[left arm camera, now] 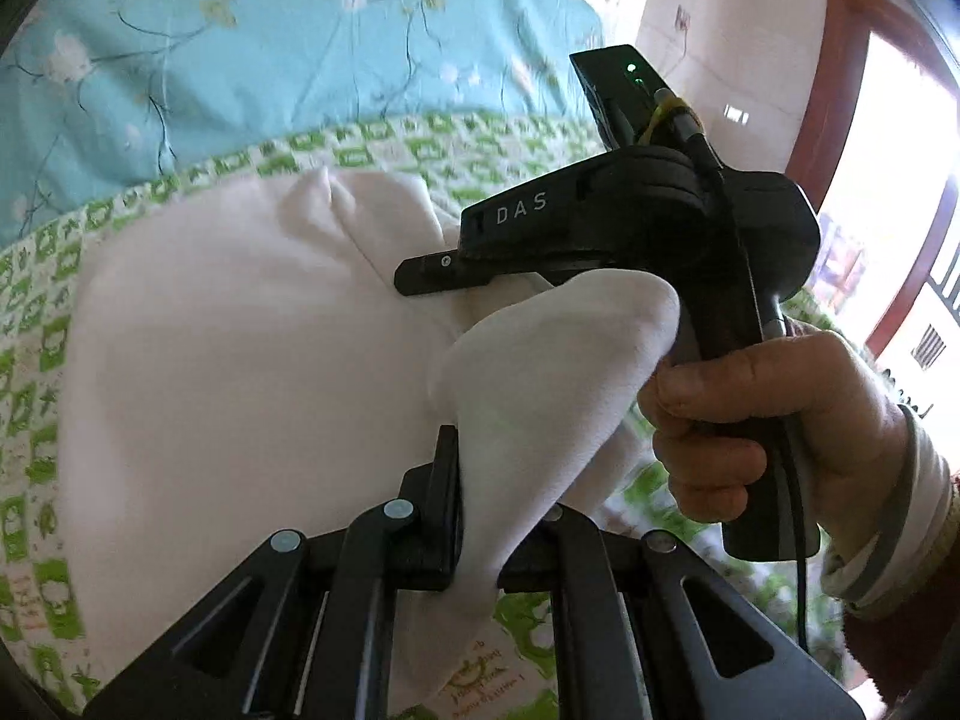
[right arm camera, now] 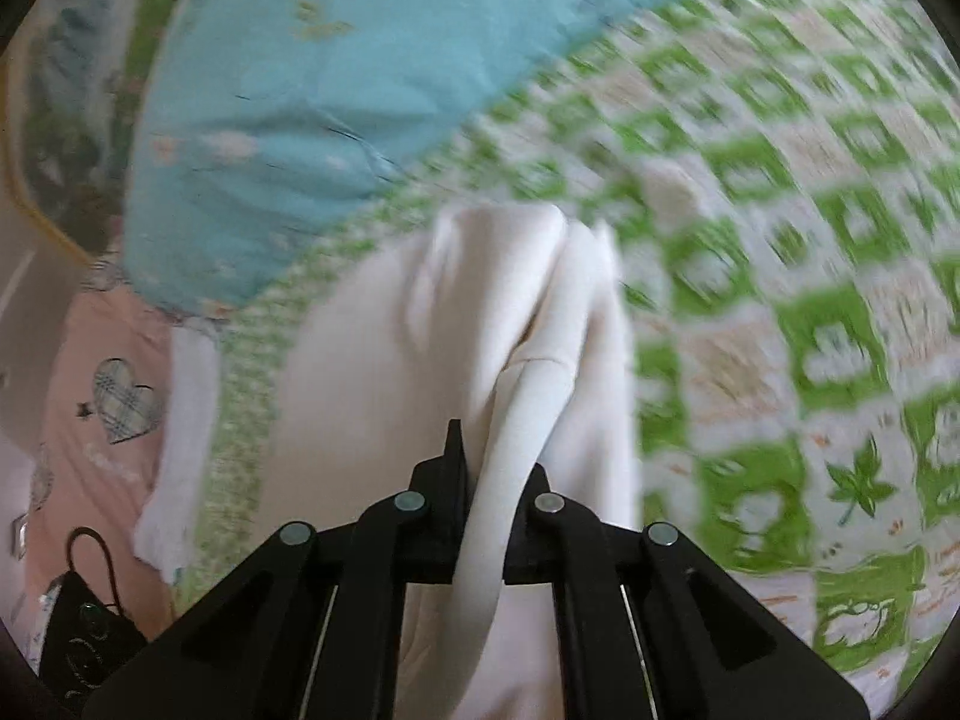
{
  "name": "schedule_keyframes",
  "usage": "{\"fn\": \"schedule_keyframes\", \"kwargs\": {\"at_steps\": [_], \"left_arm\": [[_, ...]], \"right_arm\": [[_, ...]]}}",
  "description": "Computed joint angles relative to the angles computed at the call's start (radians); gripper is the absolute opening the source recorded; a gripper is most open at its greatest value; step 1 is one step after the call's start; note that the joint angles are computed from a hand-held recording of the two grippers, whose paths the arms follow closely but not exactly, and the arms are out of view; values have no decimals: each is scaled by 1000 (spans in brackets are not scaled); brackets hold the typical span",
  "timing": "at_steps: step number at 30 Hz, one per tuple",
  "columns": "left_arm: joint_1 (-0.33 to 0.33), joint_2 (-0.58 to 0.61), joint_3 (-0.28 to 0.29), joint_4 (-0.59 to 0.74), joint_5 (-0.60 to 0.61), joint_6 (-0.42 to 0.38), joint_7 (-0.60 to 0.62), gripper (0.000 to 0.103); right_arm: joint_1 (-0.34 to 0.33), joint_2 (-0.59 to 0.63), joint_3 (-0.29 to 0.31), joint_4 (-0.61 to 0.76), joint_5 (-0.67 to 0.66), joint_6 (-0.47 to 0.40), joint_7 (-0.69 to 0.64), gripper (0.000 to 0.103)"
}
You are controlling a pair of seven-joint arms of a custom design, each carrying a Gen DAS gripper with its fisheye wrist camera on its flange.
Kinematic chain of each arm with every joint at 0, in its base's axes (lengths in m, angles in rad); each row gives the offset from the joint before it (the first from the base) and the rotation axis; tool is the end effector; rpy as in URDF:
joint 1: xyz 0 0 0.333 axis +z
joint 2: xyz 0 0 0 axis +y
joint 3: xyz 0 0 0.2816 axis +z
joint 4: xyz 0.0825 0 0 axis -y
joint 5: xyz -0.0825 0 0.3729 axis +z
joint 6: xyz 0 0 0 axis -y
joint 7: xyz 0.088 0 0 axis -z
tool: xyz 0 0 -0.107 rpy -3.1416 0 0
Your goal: Fold large clothes
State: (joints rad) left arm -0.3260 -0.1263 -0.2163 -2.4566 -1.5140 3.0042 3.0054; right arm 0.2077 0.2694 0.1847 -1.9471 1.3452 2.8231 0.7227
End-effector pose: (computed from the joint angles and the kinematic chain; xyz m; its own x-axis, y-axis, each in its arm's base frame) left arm 0.4332 -0.1761 0.3481 -0.5470 -0.8278 0.1247 -0.6321 0.3108 -0.7098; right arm 0.5856 0.1840 0.3555 0.2122 -0.7938 -0.5699 -0.8145 0.1786 -0.5520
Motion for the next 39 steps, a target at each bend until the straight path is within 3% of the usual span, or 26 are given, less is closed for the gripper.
{"fn": "schedule_keyframes", "kwargs": {"at_steps": [3, 6, 8, 10, 11, 13, 14, 15, 17, 19, 24, 31, 39], "left_arm": [[6, 13, 3, 6, -2, -10, -4, 13], [16, -20, 8, -21, 85, -51, -101, 17], [22, -47, 23, -39, 148, -82, -173, 30], [23, -94, 52, -67, 146, -115, -187, 59], [24, -130, 67, -91, 141, -132, -191, 65], [31, -211, 101, -142, 145, -167, -197, 73], [34, -243, 110, -164, 153, -164, -208, 80], [35, -277, 126, -185, 147, -153, -205, 83], [48, -308, 154, -204, 157, -137, -227, 90], [80, -276, 195, -175, 214, -173, -298, 91], [175, -102, 248, -37, 310, -332, -448, 91], [279, 40, 196, 74, 332, -434, -506, 91], [359, 194, 137, 201, 352, -541, -571, 94]], "right_arm": [[-23, 27, 9, 10, 109, -20, -90, 8], [-16, 28, 1, 10, 138, -19, -116, 12], [-1, 20, -6, 5, 103, -1, -93, 13], [23, 9, -6, -3, 45, 39, -48, 15], [32, -4, -6, -14, 17, 59, -23, 17], [45, -36, -7, -52, -41, 105, 26, 31], [49, -61, -4, -78, -51, 132, 33, 47], [46, -78, 2, -93, -35, 145, 14, 63], [43, -121, 16, -120, 92, 177, -116, 75], [54, -152, 2, -138, 197, 161, -218, 76], [77, -128, -44, -136, 66, 102, -61, 76], [63, -110, -42, -123, 41, 60, -28, 76], [50, -46, -30, -73, -133, 8, 117, 76]]}}
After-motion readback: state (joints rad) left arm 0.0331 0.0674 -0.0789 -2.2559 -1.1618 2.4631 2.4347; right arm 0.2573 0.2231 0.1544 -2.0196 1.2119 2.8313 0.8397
